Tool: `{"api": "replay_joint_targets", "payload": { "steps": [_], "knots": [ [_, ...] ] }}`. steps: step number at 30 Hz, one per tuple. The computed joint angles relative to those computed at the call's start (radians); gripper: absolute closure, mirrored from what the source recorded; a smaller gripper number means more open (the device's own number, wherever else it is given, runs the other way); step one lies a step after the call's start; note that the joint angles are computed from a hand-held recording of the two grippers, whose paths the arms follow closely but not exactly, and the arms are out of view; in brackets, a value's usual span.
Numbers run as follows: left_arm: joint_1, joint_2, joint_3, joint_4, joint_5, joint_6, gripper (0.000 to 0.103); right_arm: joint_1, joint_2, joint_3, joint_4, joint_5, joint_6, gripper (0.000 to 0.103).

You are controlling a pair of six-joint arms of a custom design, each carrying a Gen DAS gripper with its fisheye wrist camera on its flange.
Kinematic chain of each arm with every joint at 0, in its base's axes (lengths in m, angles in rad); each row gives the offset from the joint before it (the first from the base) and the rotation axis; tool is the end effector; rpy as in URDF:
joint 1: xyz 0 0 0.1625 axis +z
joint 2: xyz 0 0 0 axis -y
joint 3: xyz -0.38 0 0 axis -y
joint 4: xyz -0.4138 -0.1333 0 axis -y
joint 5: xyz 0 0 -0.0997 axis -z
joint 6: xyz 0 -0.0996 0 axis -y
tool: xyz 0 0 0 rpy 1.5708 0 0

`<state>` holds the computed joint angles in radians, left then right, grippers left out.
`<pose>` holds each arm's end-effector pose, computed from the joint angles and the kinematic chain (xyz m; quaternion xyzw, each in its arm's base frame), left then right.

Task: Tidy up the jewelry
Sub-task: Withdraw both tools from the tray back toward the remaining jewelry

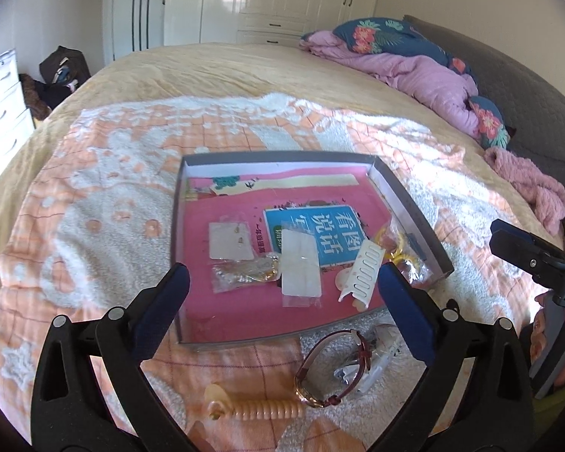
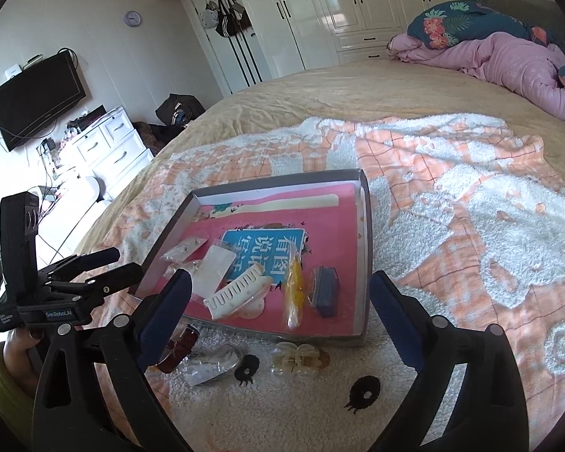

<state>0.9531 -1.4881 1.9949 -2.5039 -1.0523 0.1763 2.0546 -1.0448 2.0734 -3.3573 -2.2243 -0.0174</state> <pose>-0.1521 -0.5295 0.3028 0.3153 0.8922 -0.2544 0.1997 0.3114 -0.4363 0.1478 0.1032 -0.8819 0.4098 0.2092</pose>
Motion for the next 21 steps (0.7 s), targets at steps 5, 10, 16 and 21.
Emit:
{"api": "replay_joint_targets", "payload": {
  "steps": [5,10,16,21],
  "knots": [
    [-0.012,-0.036,0.012,0.003,0.01,-0.016,0.009,0.02,-0.011,0.007,-0.015,-0.005,-0.009,0.008],
    [-0.022,-0.07,0.023,0.001,0.012,-0.026,0.009,0.044,-0.018,0.011,-0.027,-0.009,-0.02,0.008],
    [-0.033,-0.108,0.04,0.001,0.014,-0.036,0.009,0.07,-0.024,0.017,-0.038,-0.014,-0.032,0.008],
    [-0.04,-0.138,0.053,0.007,0.018,-0.046,0.009,0.086,-0.028,0.023,-0.042,-0.018,-0.036,0.008]
  ]
}}
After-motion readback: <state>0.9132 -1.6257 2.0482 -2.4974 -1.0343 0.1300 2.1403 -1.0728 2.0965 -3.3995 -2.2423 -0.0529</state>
